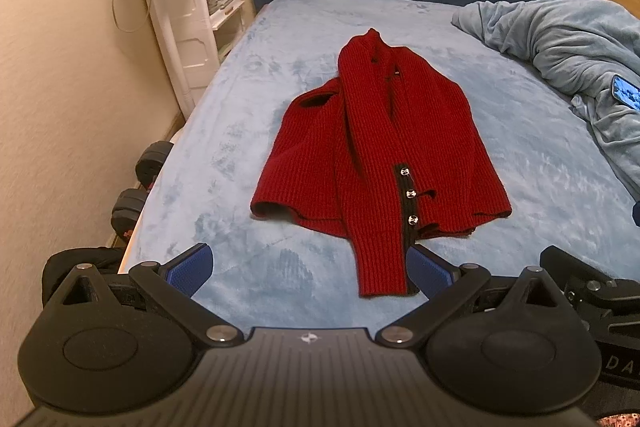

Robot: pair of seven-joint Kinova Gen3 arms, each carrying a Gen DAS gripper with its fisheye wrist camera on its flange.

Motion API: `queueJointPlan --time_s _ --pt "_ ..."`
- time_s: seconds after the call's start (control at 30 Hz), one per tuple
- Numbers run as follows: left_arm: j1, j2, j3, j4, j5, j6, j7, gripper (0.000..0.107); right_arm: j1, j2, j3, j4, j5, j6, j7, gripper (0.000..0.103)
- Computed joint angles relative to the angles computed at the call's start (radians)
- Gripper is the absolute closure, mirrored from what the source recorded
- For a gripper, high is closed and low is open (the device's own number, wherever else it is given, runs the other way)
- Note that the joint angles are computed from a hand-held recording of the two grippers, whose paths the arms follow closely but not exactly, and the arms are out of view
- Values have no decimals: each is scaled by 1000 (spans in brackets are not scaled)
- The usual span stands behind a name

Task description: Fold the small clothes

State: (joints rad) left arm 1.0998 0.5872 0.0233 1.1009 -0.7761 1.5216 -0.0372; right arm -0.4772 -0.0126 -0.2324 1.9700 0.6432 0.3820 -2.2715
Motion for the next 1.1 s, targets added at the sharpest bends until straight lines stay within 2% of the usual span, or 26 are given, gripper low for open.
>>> queueJointPlan --time_s 1.1 --pt "-3 -6 4 6 -1 -3 4 5 -7 4 2 -10 0 13 6 1"
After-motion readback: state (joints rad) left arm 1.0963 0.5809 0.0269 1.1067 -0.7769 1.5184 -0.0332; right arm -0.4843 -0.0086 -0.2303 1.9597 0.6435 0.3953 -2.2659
